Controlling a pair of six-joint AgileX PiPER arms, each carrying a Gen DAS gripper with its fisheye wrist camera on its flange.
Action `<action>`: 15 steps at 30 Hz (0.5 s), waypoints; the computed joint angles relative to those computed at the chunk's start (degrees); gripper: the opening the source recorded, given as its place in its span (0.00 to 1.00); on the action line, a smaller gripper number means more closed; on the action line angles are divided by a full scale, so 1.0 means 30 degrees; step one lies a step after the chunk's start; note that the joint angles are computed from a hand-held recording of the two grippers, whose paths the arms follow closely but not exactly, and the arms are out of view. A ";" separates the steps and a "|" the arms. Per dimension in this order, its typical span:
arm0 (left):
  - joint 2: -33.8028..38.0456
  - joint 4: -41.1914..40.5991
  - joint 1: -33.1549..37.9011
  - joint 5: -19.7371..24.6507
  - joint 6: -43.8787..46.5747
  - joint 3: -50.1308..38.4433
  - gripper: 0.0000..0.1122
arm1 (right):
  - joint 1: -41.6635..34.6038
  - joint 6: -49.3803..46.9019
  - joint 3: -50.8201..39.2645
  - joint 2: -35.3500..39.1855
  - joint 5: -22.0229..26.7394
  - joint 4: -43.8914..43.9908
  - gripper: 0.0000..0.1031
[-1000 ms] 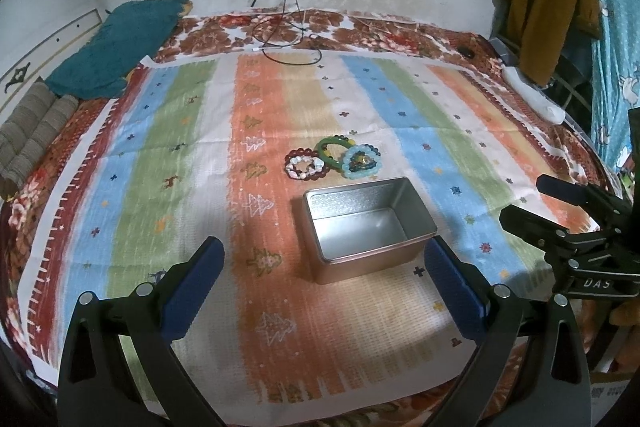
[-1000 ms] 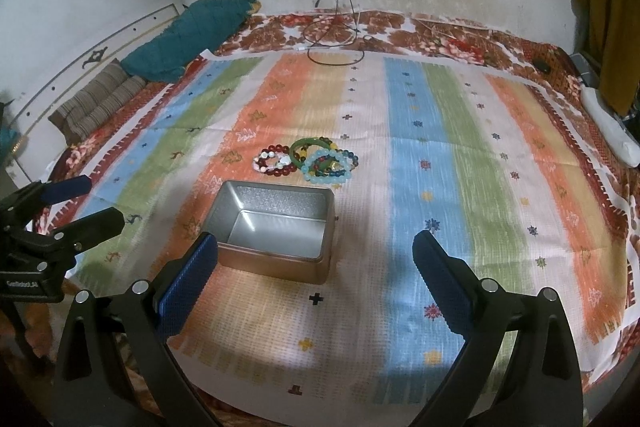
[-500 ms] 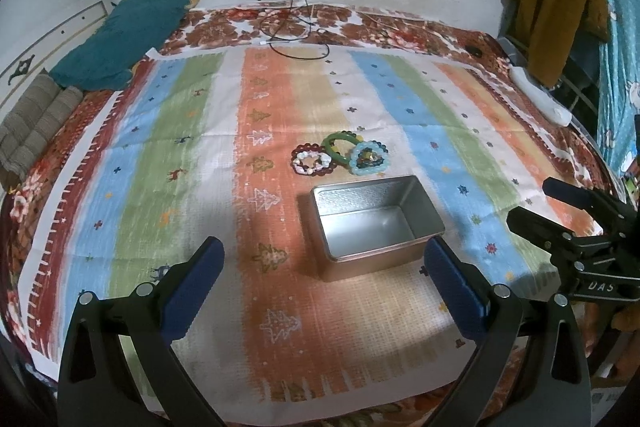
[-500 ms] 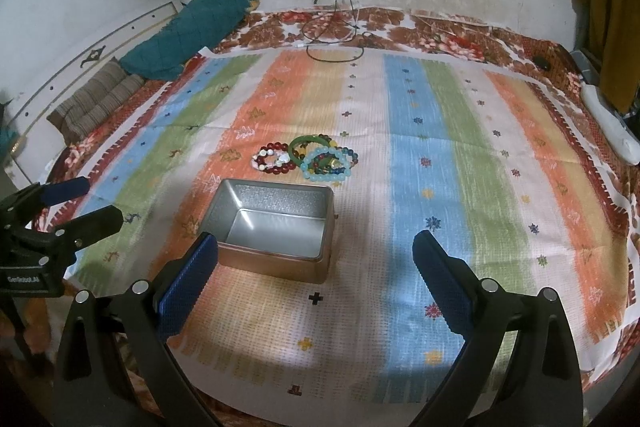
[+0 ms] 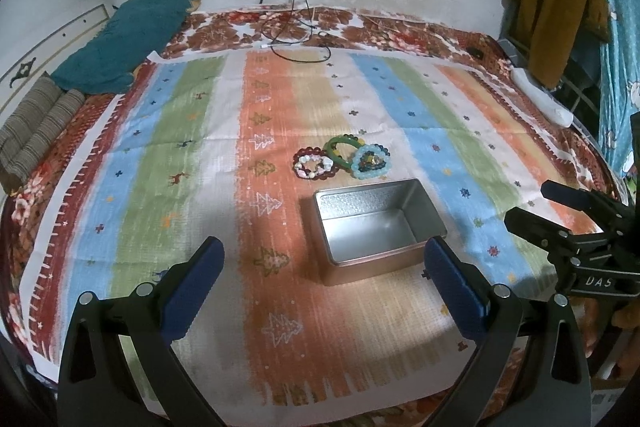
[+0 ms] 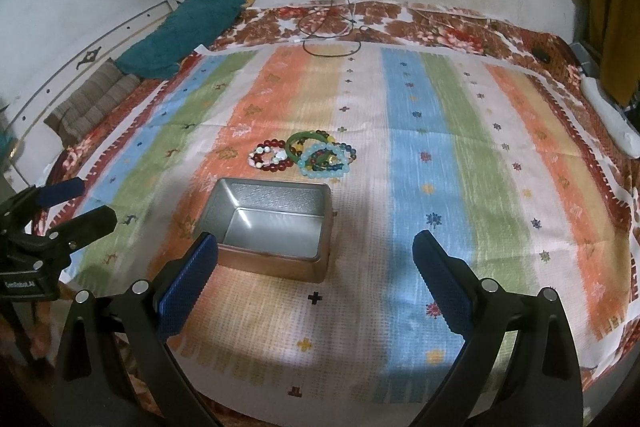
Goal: Organize jewelry
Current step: 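Move both tools toward the bracelets beside the silver tin, then lower both tools over the bracelet cluster, fingers open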
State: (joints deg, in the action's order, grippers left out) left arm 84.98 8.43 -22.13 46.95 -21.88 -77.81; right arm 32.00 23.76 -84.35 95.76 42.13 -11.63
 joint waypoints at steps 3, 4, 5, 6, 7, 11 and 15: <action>0.0276 -0.0248 0.0099 0.0208 0.0280 -0.0320 0.87 | -0.0187 -0.0266 -0.0674 0.0423 0.0454 0.0350 0.96; 0.0368 -0.0219 0.0102 0.0269 0.0266 -0.0442 0.87 | -0.0343 -0.0500 -0.1032 0.0651 0.0661 0.0658 0.96; 0.0383 -0.0127 0.0070 0.0267 0.0148 -0.0436 0.87 | -0.0501 -0.0726 -0.1242 0.0790 0.0742 0.0942 0.96; 0.0457 -0.0149 0.0118 0.0273 0.0146 -0.0485 0.87 | -0.0591 -0.0860 -0.1345 0.0871 0.0757 0.1133 0.96; 0.0669 -0.0291 0.0237 0.0360 0.0266 -0.0711 0.87 | -0.0768 -0.1147 -0.1574 0.1022 0.0834 0.1493 0.96; 0.1544 -0.0624 0.0610 0.0714 0.0661 -0.1623 0.87 | -0.1305 -0.1962 -0.2953 0.1897 0.1645 0.2410 0.96; 0.2404 -0.1054 0.1058 0.1190 0.1216 -0.2642 0.87 | -0.1268 -0.1944 -0.4536 0.2897 0.2467 0.1895 0.96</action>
